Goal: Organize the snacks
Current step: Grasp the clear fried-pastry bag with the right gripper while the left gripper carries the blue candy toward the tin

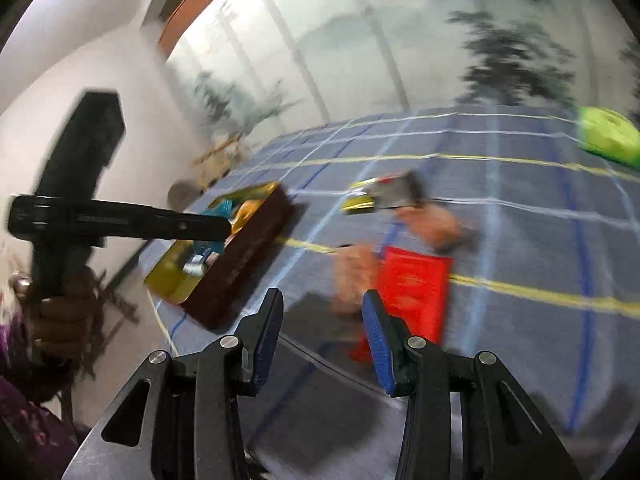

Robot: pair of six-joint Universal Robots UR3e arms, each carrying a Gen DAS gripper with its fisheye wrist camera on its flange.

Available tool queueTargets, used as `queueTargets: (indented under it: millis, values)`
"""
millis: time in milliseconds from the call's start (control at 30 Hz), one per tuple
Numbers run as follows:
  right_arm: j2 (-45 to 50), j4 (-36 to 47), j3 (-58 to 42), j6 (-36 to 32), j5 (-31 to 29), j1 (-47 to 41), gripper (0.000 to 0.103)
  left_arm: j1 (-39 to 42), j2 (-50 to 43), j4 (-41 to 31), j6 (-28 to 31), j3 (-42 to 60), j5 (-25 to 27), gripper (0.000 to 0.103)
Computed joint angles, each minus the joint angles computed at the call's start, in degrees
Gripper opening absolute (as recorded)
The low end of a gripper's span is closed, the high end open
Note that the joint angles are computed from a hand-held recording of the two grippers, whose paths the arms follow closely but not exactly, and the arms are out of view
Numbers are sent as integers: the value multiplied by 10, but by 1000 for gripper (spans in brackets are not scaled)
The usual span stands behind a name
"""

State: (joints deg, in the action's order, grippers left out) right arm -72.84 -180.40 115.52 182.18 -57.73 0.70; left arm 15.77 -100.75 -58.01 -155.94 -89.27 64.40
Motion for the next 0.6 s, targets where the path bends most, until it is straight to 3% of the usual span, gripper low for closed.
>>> queueTargets:
  millis: [133, 300, 433, 500, 600]
  values:
    - [82, 100, -140, -32, 7, 32, 43, 27, 27, -15, 21, -18, -12, 33]
    - [170, 228, -307, -59, -107, 83, 43, 61, 40, -31, 39, -22, -27, 33]
    - [199, 281, -363, -67, -138, 89, 49, 81, 40, -39, 50, -22, -37, 33]
    - [213, 328, -400, -68, -202, 104, 49, 89, 39, -42, 55, -22, -40, 33]
    - [216, 361, -403, -72, -169, 86, 51, 98, 38, -47, 61, -23, -45, 33]
